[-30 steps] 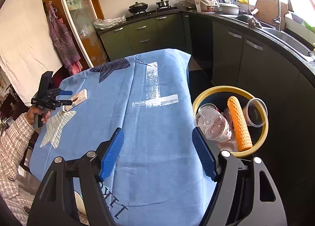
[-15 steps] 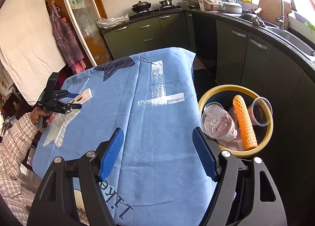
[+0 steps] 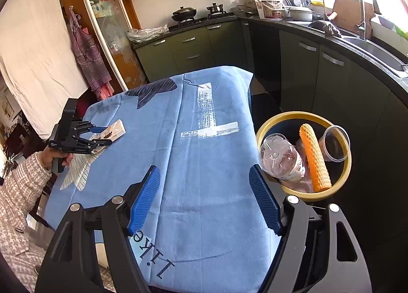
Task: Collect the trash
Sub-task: 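Carry the paper box over the bin and open the left tool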
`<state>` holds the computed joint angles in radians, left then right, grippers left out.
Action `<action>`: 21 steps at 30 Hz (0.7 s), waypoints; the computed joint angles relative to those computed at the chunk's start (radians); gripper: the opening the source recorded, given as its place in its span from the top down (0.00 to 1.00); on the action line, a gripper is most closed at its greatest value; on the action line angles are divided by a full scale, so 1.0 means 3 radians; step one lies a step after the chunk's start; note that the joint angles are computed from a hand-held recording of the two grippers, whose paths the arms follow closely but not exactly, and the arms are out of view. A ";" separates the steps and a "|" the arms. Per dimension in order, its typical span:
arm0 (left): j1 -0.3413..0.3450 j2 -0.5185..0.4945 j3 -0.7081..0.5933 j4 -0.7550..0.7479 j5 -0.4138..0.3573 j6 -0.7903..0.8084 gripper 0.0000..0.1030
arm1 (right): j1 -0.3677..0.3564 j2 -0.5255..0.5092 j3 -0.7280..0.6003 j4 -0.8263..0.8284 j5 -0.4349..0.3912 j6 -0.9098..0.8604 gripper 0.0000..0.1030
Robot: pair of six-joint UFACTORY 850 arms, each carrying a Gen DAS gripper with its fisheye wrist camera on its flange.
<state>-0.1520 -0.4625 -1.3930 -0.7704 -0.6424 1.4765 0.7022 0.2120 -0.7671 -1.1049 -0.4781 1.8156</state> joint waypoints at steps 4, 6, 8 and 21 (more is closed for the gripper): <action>-0.0084 0.0087 -0.0022 -0.0001 -0.0144 -0.0054 0.47 | 0.0039 0.0092 0.0075 -0.0113 -0.0065 0.0160 0.30; -0.0170 0.0132 -0.0045 0.0014 -0.0237 -0.0100 0.47 | 0.0076 0.0169 0.0131 -0.0195 -0.0145 0.0284 0.30; -0.0294 0.0146 -0.0127 0.0048 -0.0360 -0.0185 0.47 | 0.0129 0.0278 0.0215 -0.0287 -0.0273 0.0446 0.30; -0.1502 -0.0989 -0.2059 0.0610 -0.1421 -0.1454 0.46 | 0.0232 0.1251 0.1093 -0.0225 -0.0744 0.1147 0.29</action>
<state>-0.6025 -0.7591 -2.0108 -0.5874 -1.0686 1.0403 0.7717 0.5874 -0.4392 -1.1722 -0.7014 2.1596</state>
